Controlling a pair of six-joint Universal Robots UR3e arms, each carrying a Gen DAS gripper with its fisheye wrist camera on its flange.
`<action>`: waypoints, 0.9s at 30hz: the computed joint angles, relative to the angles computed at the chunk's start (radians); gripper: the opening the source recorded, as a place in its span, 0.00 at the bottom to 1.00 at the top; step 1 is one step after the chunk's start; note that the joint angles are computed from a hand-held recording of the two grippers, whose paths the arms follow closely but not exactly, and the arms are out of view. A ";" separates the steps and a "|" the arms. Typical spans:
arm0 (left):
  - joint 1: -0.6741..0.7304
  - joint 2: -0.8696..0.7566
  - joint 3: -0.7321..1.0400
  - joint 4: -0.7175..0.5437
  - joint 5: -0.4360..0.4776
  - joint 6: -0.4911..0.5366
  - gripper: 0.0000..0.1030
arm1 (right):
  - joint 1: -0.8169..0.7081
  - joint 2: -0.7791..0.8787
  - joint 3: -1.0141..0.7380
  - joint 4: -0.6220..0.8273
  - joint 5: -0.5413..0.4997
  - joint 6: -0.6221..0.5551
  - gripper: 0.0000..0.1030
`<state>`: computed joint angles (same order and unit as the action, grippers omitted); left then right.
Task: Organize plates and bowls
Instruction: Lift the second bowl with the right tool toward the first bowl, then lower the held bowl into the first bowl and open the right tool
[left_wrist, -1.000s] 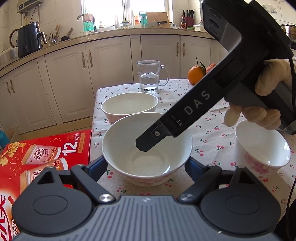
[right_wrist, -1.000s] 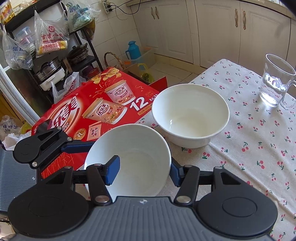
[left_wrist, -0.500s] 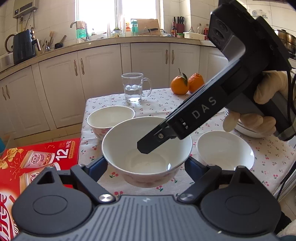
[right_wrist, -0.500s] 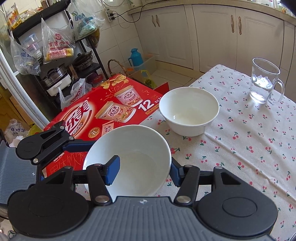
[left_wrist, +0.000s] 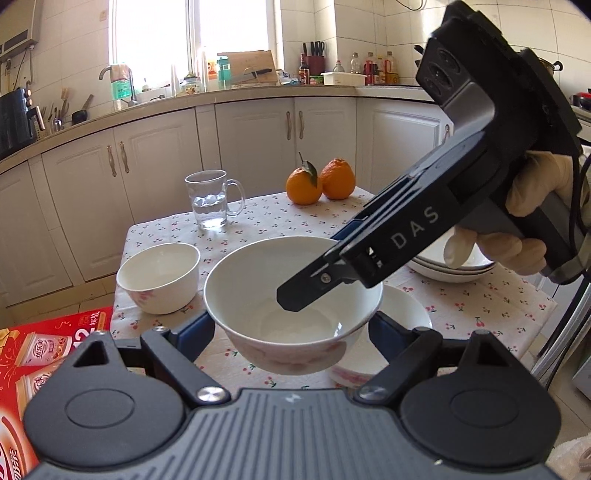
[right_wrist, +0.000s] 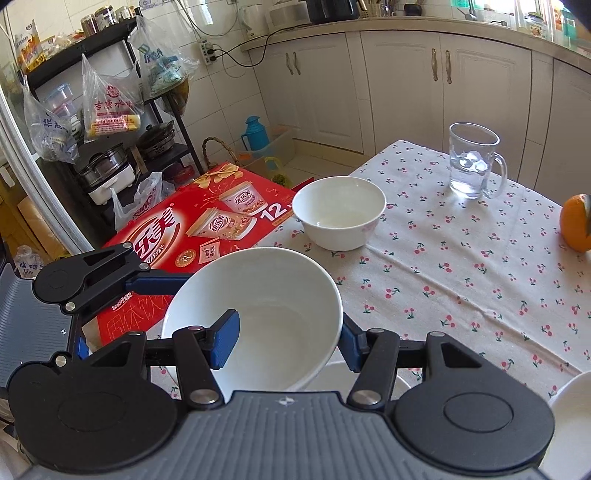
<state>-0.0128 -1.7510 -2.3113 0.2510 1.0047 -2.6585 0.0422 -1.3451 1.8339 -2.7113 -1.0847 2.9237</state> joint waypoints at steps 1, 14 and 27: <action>-0.016 -0.009 0.008 0.003 0.005 -0.004 0.87 | -0.012 -0.022 0.028 -0.006 0.002 -0.004 0.61; -0.146 -0.105 0.104 -0.030 0.065 -0.024 0.87 | -0.139 -0.185 0.259 -0.041 0.028 -0.048 0.61; -0.174 -0.139 0.140 -0.085 0.093 -0.023 0.87 | -0.165 -0.153 0.293 -0.065 0.037 -0.064 0.61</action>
<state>-0.1864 -1.8901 -2.1717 0.1660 1.0973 -2.6812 -0.1223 -1.4979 2.1266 -2.7760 -1.0479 2.8600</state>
